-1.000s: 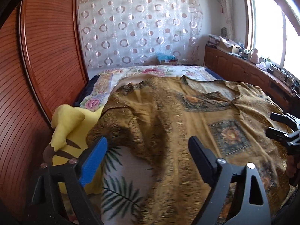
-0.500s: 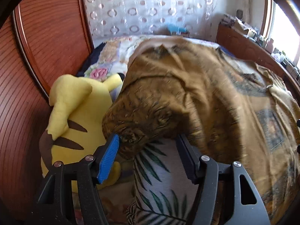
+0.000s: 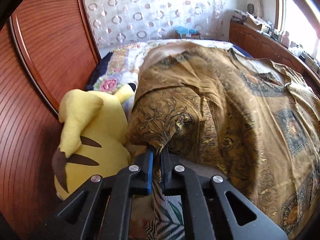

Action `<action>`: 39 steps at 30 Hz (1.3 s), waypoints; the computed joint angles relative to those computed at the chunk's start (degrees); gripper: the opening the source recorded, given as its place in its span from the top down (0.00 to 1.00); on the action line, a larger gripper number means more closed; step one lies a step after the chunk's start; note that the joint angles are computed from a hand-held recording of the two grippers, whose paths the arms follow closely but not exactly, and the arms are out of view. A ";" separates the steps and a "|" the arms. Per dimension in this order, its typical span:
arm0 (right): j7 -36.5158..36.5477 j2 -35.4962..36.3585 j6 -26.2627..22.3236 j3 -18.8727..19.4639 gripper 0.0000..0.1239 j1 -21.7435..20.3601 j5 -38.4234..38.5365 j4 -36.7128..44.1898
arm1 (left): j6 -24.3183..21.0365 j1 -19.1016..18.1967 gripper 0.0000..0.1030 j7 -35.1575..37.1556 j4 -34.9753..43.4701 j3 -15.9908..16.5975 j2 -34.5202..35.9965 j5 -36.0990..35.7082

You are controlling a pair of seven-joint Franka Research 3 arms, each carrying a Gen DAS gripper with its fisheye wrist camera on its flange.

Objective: Fold small clothes
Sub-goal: 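Move the left gripper toward the side edge of the shirt, then grasp the shirt side edge with the left gripper and fold it inward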

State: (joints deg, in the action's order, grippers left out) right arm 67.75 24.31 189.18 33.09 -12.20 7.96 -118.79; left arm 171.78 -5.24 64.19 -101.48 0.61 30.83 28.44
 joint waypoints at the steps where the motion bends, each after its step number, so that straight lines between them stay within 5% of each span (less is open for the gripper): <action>1: -0.02 0.36 -0.18 0.00 0.17 -0.03 -0.07 0.45 | 0.21 -1.07 0.94 -0.94 -0.49 1.22 -0.65 0.83; 7: 0.21 -0.34 0.35 1.09 0.17 -1.59 -0.22 -0.46 | 6.93 -7.29 0.94 -9.47 -3.99 8.40 -5.05 7.40; 10: 0.78 -0.96 0.81 1.29 0.17 -2.55 -0.70 -1.05 | 7.96 -4.13 0.94 -5.99 -1.94 3.25 -5.04 6.20; 12: 1.50 -1.05 1.13 2.21 0.17 -4.14 -1.25 -1.18 | 7.63 -5.50 0.94 -5.25 0.42 3.31 -4.51 6.32; 17: 4.26 -1.72 2.08 4.00 0.17 -8.07 -3.03 -2.25 | 5.50 -0.54 0.94 4.58 5.45 -7.42 -1.95 0.78; 20: 6.36 -2.25 2.35 3.84 0.17 -9.16 -4.55 -2.89 | 5.55 0.11 0.94 9.11 5.83 -10.75 -1.03 -1.92; 23: 8.44 -2.32 2.25 4.95 0.17 -11.19 -6.26 -3.36 | 4.65 2.75 0.78 14.10 4.44 -15.26 -1.28 -5.51; 27: 9.64 -2.09 1.34 4.76 0.17 -11.26 -7.36 -2.89 | 8.56 1.07 0.33 14.91 0.53 -12.59 -3.78 -7.02; 28: 9.61 -1.95 1.43 5.10 0.17 -11.46 -7.53 -2.92 | 9.62 0.60 0.29 14.53 -0.34 -11.73 -4.38 -7.28; 34: 8.48 -1.05 0.88 8.82 0.17 -14.74 -8.90 -2.66 | 10.95 -4.37 0.28 9.38 -1.75 -3.36 -4.86 -7.29; 39: 7.19 -0.04 0.44 11.05 0.17 -16.88 -9.47 -2.41 | 8.04 -2.87 0.28 7.35 -1.82 -3.76 -2.88 -7.49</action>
